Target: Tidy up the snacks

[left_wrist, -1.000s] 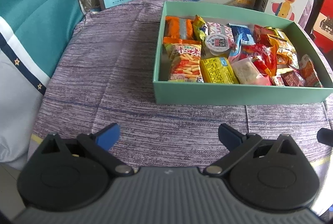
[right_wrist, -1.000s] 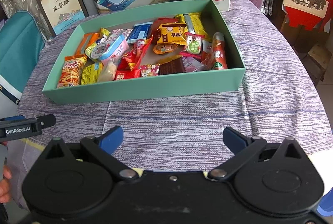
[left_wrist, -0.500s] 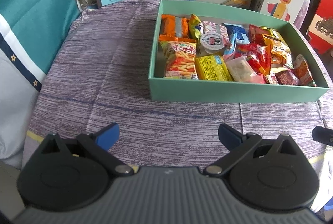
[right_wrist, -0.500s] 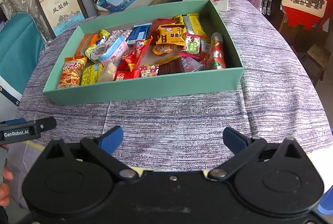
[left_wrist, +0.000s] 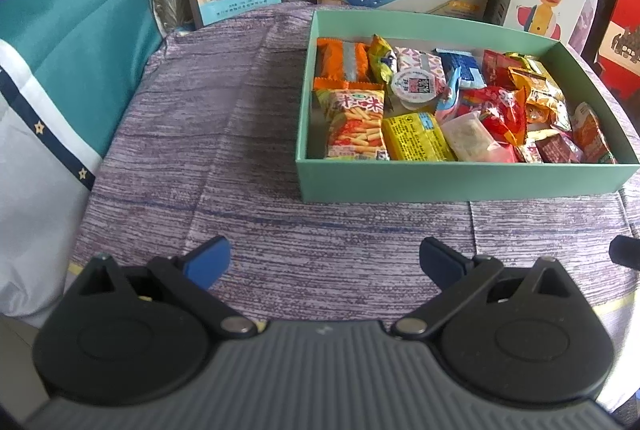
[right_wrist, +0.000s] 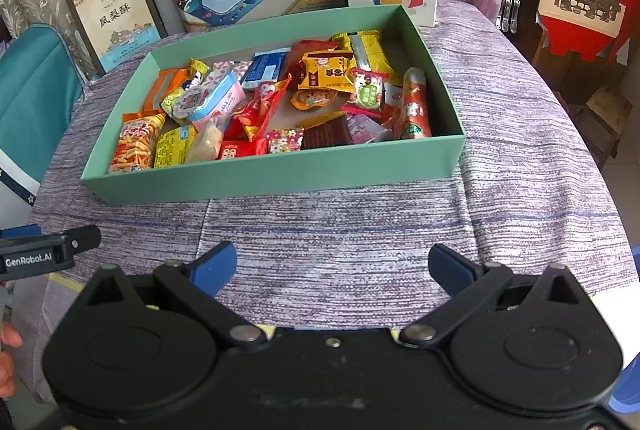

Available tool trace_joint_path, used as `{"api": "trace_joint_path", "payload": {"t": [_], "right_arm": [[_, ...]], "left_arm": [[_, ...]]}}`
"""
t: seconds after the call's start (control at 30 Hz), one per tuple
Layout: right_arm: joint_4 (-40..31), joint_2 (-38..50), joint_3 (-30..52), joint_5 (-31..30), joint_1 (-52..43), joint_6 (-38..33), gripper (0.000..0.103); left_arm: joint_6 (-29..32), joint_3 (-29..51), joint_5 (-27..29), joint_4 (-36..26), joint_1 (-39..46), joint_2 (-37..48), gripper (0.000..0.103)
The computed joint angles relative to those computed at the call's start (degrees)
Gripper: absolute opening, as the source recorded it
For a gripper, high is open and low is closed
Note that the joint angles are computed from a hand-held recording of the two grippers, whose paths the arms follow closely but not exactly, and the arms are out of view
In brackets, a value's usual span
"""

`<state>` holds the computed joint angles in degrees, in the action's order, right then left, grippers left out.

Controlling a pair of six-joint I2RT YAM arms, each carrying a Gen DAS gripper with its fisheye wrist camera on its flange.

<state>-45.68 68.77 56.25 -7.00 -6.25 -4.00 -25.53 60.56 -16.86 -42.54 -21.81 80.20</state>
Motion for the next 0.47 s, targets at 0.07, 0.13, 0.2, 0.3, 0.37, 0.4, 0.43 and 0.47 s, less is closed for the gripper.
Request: {"api": "trace_joint_path", "payload": {"t": [0.07,0.13,0.2,0.3,0.37,0.4,0.43,0.47], "right_arm": [[0.0,0.1,0.1,0.1,0.0,-0.1,0.103],[0.0,0.1,0.1,0.4,0.1,-0.1,0.103],[0.1,0.1,0.1,0.5,0.2,0.0,0.103],[0.0,0.2,0.2,0.4,0.1,-0.2,0.103],[0.0,0.2,0.1,0.7,0.2,0.0,0.103],[0.0,0.1,0.1,0.8,0.3,0.1,0.103],[0.1,0.1,0.1,1.0,0.5,0.2,0.103],[0.1,0.0,0.0,1.2,0.6,0.3,0.103]], "left_arm": [[0.0,0.0,0.0,0.0,0.0,0.0,0.103],[0.1,0.2,-0.2,-0.2,0.0,0.2,0.103],[0.2,0.2,-0.4,-0.4,0.0,0.2,0.103],[0.5,0.1,-0.5,-0.3,0.0,0.1,0.103],[0.6,0.1,-0.6,-0.3,0.0,0.1,0.103],[0.6,0.1,-0.7,-0.3,0.0,0.1,0.103],[0.7,0.1,-0.7,-0.3,-0.1,0.1,0.103],[0.8,0.2,-0.9,-0.3,-0.1,0.2,0.103]]}}
